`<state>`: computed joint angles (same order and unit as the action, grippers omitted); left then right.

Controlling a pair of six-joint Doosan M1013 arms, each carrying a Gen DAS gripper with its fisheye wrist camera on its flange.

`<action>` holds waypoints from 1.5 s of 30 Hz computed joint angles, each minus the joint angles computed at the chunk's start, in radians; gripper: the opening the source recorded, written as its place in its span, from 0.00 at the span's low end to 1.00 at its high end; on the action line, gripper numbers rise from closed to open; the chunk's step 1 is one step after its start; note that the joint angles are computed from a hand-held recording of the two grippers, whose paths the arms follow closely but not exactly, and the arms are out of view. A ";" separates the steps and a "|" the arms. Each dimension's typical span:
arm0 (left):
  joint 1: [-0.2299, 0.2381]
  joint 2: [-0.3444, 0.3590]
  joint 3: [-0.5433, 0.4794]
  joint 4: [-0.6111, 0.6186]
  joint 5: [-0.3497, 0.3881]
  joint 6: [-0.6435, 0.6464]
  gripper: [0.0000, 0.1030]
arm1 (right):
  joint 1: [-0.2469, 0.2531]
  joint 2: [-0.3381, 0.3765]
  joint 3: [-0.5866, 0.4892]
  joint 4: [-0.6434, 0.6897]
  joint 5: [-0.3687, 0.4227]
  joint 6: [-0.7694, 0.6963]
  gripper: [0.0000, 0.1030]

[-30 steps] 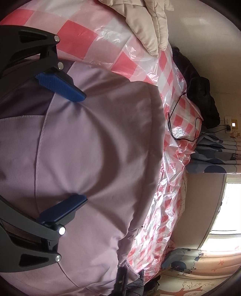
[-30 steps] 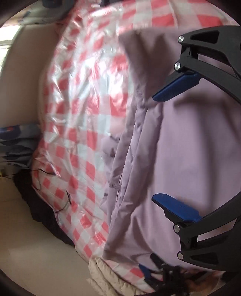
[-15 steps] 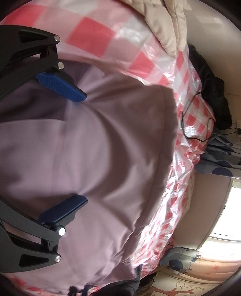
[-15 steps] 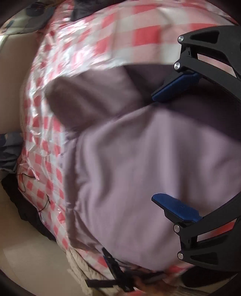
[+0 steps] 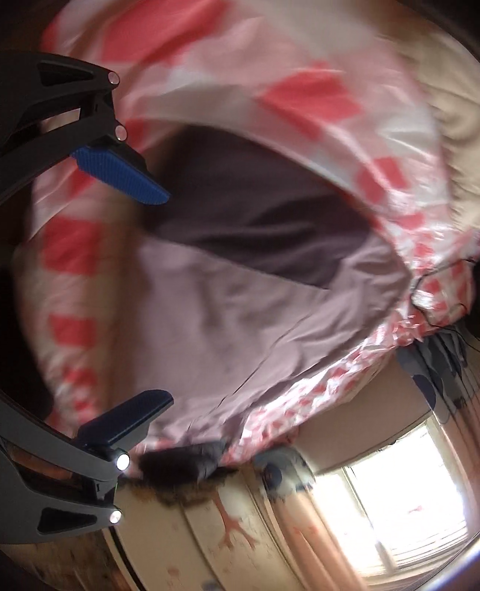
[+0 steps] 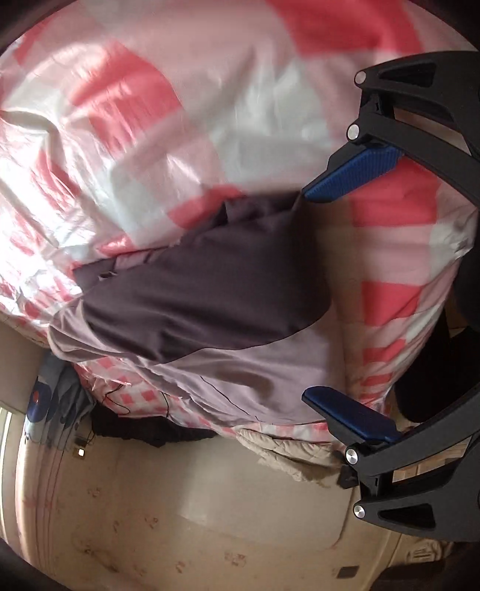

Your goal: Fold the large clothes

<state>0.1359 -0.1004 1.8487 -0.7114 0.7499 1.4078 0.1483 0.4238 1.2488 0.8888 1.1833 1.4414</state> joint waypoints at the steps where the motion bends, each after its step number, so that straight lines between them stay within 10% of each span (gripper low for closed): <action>1: 0.007 -0.005 0.015 -0.038 0.007 -0.011 0.94 | 0.004 -0.001 -0.001 0.005 -0.017 -0.002 0.94; 14: -0.020 0.063 0.042 -0.284 0.031 0.058 0.94 | -0.010 -0.001 -0.016 0.328 -0.047 -0.118 0.94; 22: -0.077 0.036 0.041 -0.254 -0.198 0.089 0.94 | -0.025 -0.022 0.042 0.230 -0.042 -0.076 0.94; 28: -0.048 0.079 0.034 -0.259 -0.117 0.079 0.94 | -0.003 0.009 0.025 0.145 0.022 -0.012 0.94; 40: -0.030 0.098 0.037 -0.352 -0.159 0.150 0.94 | 0.021 0.061 -0.015 0.149 -0.093 0.036 0.92; 45: -0.027 0.113 -0.006 -0.181 -0.103 0.051 0.40 | 0.026 0.050 -0.013 0.148 -0.159 -0.009 0.44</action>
